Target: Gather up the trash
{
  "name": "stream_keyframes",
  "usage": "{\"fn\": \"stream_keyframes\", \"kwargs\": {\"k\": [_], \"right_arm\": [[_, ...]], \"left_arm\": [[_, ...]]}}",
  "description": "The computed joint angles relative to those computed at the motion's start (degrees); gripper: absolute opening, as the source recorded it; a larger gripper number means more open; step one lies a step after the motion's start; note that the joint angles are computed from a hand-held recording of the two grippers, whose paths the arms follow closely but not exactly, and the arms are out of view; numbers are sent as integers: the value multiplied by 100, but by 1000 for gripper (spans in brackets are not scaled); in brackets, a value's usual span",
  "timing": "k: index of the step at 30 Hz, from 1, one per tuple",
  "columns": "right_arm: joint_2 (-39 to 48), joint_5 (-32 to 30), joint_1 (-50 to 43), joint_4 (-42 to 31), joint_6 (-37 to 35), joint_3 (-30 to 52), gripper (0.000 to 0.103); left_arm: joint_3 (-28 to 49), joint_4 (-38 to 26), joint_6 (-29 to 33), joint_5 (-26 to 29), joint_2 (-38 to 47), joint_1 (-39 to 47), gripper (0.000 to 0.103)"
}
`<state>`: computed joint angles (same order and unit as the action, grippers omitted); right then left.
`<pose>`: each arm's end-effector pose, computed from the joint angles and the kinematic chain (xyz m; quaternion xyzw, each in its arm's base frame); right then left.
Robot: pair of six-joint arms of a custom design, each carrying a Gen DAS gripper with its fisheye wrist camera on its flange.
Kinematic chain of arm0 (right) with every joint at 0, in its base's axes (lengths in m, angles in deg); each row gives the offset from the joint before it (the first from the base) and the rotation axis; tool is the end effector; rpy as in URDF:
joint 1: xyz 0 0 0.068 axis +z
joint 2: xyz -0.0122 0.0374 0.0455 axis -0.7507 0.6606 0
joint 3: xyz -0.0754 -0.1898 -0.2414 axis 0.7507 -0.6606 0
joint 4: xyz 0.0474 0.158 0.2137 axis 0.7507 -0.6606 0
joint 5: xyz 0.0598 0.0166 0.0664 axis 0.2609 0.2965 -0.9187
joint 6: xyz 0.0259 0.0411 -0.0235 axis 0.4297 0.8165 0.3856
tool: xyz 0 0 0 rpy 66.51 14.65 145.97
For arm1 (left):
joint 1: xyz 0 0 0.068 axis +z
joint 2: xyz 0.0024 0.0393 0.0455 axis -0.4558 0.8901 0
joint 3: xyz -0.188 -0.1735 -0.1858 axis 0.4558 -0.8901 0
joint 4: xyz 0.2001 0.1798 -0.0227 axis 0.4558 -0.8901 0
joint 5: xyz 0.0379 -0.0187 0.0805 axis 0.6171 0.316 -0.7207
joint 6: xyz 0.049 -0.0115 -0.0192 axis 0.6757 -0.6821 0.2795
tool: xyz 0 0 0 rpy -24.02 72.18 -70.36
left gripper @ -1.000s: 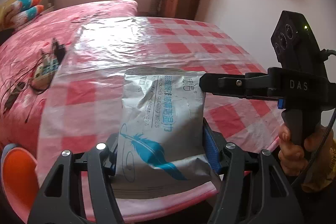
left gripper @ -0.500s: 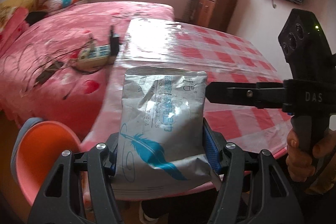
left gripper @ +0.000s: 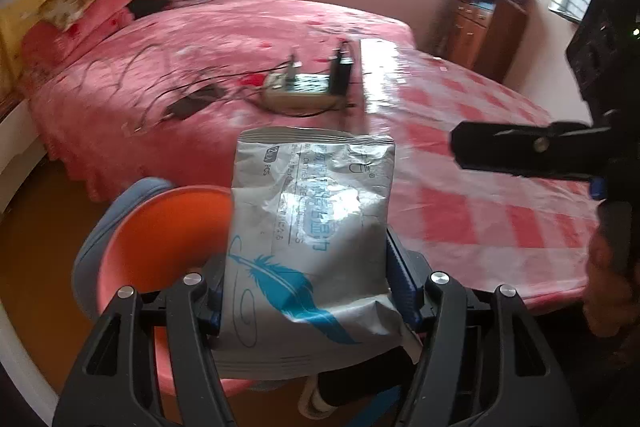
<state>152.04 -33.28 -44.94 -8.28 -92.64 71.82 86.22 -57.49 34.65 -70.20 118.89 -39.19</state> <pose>0.3517 0.0484 0.2157 -0.2150 0.8776 0.3624 0.2284 0.2536 -0.0517 0.1805 -0.0298 0.9271 -0.0532 0.3698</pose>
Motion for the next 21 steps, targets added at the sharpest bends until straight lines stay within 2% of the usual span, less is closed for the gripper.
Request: {"fn": "stream_keyframes", "kwargs": {"k": [8, 9, 10, 11, 14, 21], "right_arm": [[144, 346, 789, 319, 203, 70, 65], [166, 409, 864, 356, 225, 71, 65], [194, 456, 924, 383, 252, 77, 66], [231, 500, 966, 404, 271, 77, 69], [277, 610, 1007, 540, 358, -1, 80], [216, 747, 853, 841, 501, -170, 80]], "left_arm": [[-356, 480, -28, -268, 502, 726, 66], [-339, 515, -68, -384, 635, 763, 68], [-299, 516, -108, -456, 792, 817, 75], [-268, 563, -125, -444, 969, 922, 79], [-203, 529, -237, -612, 1216, 1013, 81], [-111, 469, -272, -877, 1276, 1019, 86]]}}
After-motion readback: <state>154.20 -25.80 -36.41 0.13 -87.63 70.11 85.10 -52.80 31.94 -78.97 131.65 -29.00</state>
